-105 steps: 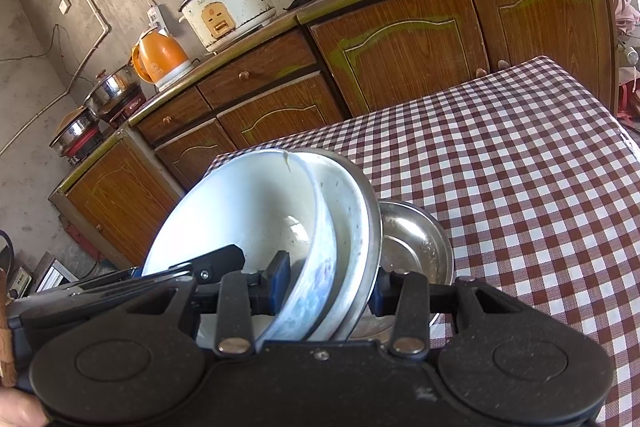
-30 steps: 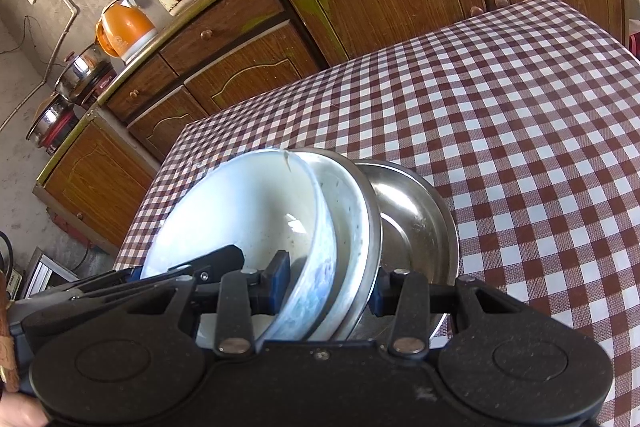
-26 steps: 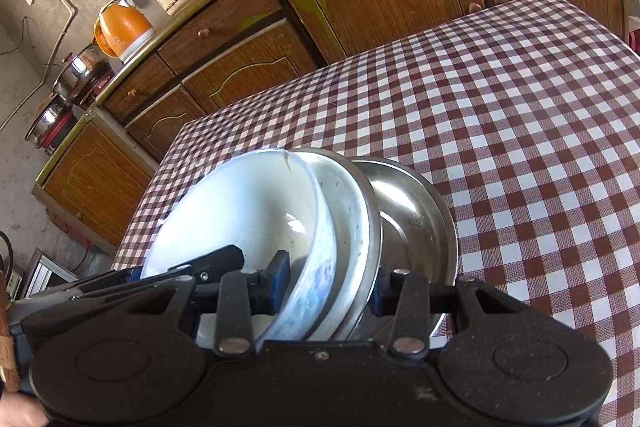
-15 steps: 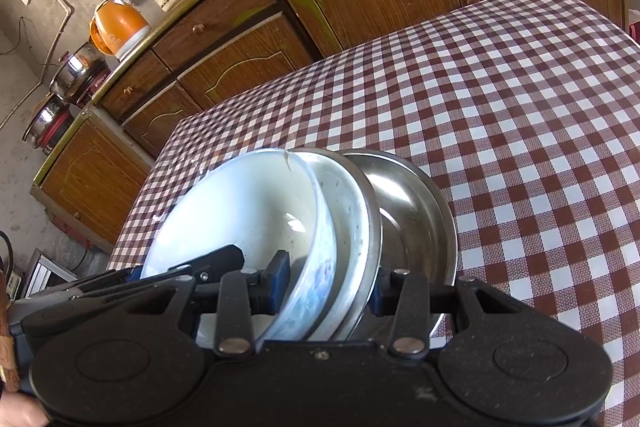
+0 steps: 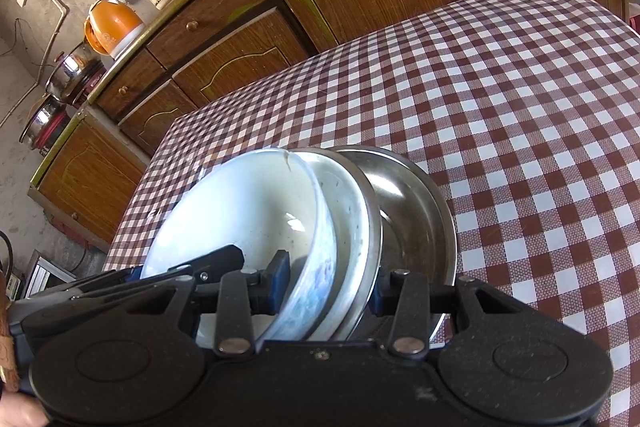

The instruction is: Organize plates and bowls

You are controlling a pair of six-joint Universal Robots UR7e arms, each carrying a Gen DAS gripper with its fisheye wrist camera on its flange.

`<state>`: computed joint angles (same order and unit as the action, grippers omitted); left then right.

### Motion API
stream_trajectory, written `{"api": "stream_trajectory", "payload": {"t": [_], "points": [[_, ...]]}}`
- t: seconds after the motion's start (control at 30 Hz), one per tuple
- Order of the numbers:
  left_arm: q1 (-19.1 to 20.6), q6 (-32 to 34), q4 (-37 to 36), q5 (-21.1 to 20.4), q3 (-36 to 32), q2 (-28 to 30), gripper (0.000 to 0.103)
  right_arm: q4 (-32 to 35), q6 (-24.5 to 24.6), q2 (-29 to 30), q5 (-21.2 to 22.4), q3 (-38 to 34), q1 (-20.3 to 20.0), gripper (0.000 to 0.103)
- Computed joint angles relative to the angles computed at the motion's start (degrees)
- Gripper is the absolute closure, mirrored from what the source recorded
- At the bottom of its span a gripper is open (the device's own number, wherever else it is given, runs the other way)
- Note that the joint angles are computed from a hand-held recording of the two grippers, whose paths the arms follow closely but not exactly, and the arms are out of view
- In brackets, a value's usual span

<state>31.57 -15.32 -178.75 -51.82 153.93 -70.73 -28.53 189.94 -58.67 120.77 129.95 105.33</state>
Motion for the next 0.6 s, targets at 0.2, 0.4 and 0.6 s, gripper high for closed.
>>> {"api": "stream_trajectory", "payload": {"t": [0.2, 0.4, 0.6], "points": [[0.5, 0.6, -0.6, 0.0, -0.5, 1.0, 0.04, -0.4, -0.6, -0.1, -1.0, 0.1, -1.2, 0.055], [1.2, 1.6, -1.7, -0.1, -1.2, 2.6, 0.041, -0.9, -1.3, -0.3, -2.1, 0.5, -2.5, 0.055], [1.2, 1.7, -2.8, -0.1, -1.4, 4.2, 0.04, -1.5, -1.6, -0.5, -2.7, 1.0, -3.3, 0.055]]}}
